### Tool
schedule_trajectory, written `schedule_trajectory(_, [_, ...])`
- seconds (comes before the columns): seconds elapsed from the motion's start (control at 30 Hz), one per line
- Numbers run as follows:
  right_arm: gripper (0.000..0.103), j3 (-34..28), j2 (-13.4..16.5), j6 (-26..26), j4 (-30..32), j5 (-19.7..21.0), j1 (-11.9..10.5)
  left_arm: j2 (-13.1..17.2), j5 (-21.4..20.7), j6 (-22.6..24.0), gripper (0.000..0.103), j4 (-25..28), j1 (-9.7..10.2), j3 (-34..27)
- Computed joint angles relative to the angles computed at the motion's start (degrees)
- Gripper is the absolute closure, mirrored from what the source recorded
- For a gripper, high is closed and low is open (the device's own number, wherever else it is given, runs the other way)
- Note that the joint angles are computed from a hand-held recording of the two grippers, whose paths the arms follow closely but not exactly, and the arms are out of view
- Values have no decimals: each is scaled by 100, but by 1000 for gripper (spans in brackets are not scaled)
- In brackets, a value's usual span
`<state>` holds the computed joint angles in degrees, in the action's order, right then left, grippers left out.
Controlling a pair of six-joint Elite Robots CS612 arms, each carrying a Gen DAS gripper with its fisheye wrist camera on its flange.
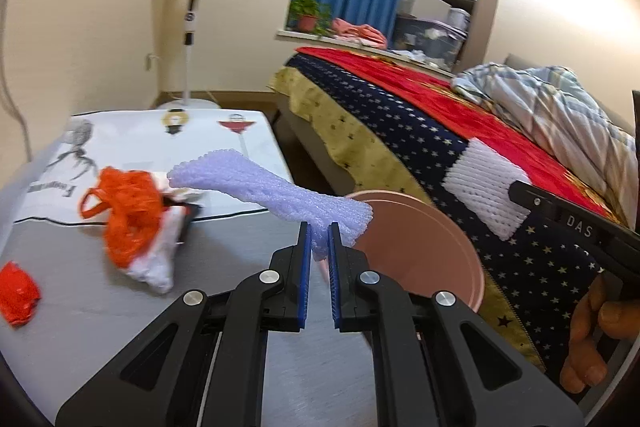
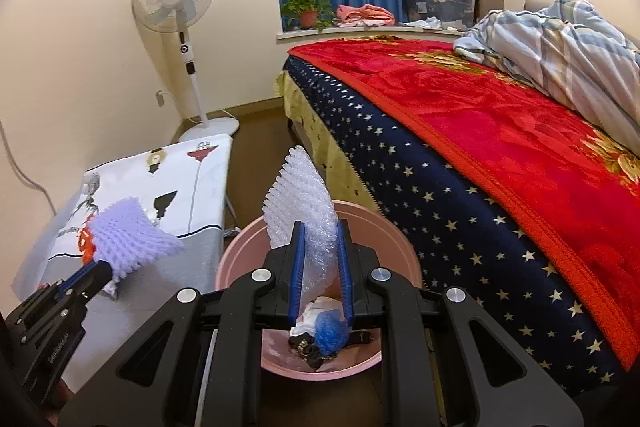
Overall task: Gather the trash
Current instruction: 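Open the left tool over the pink bin while the right tool releases the white foam net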
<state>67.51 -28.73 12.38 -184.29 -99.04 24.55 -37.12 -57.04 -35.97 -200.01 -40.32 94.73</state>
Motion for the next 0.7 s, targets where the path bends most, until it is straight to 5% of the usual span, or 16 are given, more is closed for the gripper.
schedule_trajectory(0.7, [86, -158, 96, 309, 399, -313, -77, 521, -1448, 722, 95, 145, 130, -838])
